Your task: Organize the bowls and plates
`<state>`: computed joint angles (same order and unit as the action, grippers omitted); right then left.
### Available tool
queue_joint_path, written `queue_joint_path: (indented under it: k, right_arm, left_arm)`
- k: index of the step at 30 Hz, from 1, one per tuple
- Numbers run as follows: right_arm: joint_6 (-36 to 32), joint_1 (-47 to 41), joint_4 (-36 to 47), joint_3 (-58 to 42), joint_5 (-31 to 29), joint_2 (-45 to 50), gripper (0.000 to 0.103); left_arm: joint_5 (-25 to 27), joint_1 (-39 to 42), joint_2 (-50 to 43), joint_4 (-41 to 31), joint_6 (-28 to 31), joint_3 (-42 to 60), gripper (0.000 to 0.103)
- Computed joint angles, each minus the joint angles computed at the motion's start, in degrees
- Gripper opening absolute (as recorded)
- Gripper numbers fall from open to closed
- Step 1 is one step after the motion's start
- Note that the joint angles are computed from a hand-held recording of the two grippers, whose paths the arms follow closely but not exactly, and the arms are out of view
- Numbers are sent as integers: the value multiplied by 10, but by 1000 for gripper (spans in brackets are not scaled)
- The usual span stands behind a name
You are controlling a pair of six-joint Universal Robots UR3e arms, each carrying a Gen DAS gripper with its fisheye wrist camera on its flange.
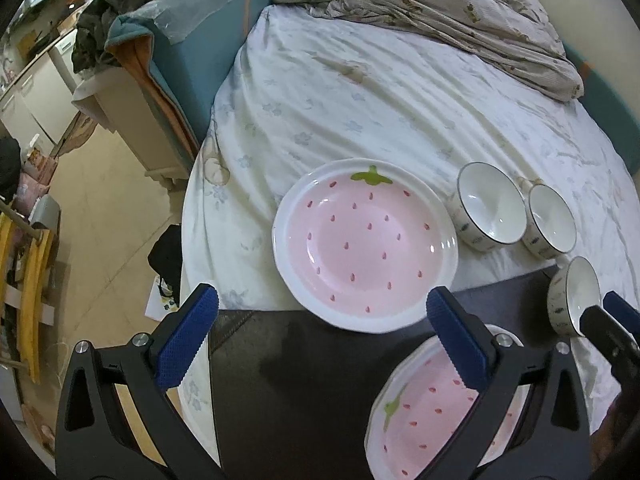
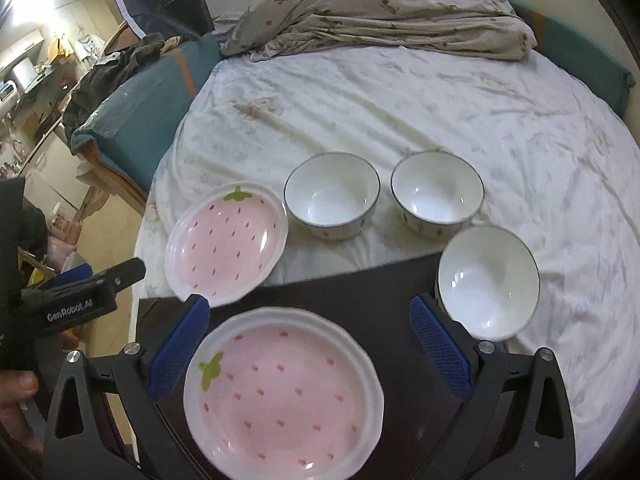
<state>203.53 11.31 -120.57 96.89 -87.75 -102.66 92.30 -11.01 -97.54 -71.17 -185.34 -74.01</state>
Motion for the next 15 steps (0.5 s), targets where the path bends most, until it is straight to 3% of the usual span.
queue_joint_path:
  k: [15]
  right_arm:
    - [-19,-57,-44,-21,88,110,102]
  left_arm:
    - [-35,49,-82,6,-15,49,102]
